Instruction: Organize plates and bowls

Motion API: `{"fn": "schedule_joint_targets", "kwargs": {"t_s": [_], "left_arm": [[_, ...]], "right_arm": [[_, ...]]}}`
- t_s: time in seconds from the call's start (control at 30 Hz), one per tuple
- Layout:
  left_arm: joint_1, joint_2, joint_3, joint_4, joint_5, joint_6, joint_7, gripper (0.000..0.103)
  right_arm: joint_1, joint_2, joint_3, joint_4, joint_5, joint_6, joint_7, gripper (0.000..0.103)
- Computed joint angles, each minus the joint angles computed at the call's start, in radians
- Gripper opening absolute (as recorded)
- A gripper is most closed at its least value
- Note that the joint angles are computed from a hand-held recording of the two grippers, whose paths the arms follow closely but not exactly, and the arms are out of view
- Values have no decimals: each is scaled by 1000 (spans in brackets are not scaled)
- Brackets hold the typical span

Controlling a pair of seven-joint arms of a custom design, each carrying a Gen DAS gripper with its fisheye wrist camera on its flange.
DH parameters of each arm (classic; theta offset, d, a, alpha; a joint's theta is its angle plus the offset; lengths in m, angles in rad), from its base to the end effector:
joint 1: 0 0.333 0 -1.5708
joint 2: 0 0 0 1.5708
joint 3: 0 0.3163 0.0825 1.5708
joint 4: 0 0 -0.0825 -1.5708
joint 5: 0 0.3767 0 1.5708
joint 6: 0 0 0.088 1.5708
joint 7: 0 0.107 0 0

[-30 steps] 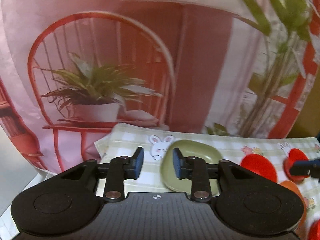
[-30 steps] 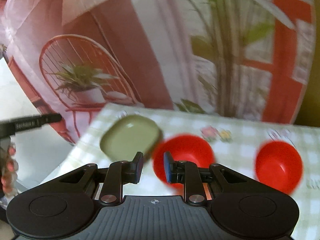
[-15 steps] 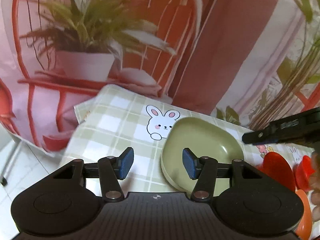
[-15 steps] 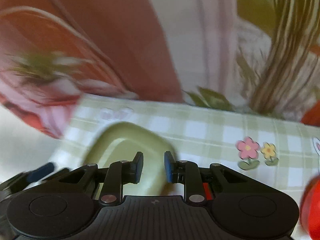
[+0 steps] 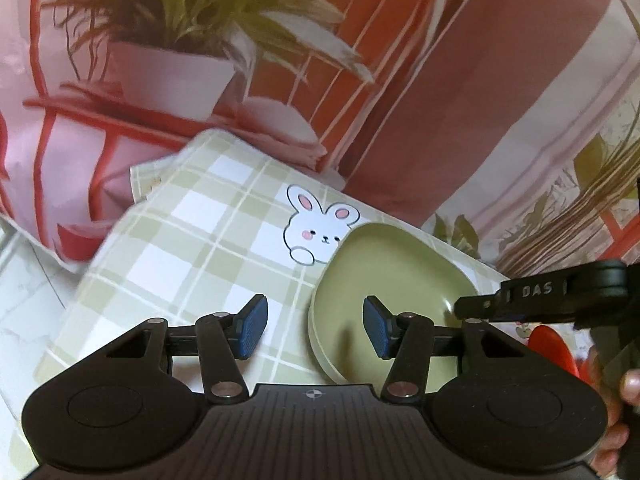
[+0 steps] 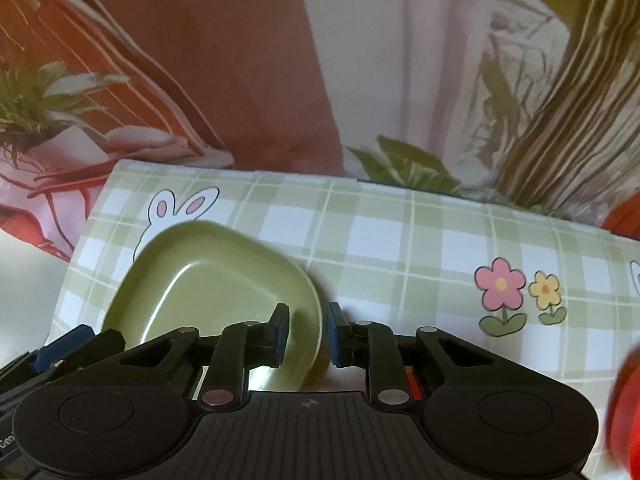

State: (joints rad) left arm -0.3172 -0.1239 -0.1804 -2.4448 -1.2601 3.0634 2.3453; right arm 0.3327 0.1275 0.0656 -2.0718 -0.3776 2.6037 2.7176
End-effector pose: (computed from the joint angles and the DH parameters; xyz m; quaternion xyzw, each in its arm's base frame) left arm 0.4524 -0.1607 0.4017 -0.6347 0.6687 -0.3769 0.0893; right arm 0.5481 0.2378 0.4168 -0.5108 0.8276 -0.1252 0.1963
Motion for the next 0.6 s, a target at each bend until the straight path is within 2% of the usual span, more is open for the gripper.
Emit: {"fn": "schedule_joint_targets", "kwargs": {"t_s": [0.03, 0.07, 0.1, 0.13, 0.23, 0.4, 0.53, 0.57, 0.6], "left_arm": [[-3, 1, 3, 1, -21, -2, 8, 50], [-5, 5, 3, 3, -45, 3, 23, 36], [-1, 5, -3, -4, -26, 8, 2, 17], [9, 2, -12, -18, 36, 11, -54, 10], [-3, -13, -8, -42, 55, 36, -52, 9], [18, -80, -20, -110, 268, 34, -241, 9], [76, -174, -77, -175, 456, 29, -407, 9], [73, -200, -77, -189, 478, 23, -426, 9], [45, -228, -53, -204, 477, 18, -418, 9]], "right_arm": [[4, 0, -1, 0, -11, -4, 12, 14], [5, -2, -1, -1, -17, -6, 18, 11], [5, -4, 0, -3, -13, -5, 17, 5], [3, -9, 3, -8, -1, -1, 13, 5], [3, -33, 8, -33, 13, 29, 15, 3], [16, -72, 21, -67, 0, 39, 58, 3], [21, -145, 34, -133, -4, 70, 93, 4], [22, -166, 39, -147, -18, 69, 101, 4], [21, -188, 44, -162, -31, 65, 105, 4]]}}
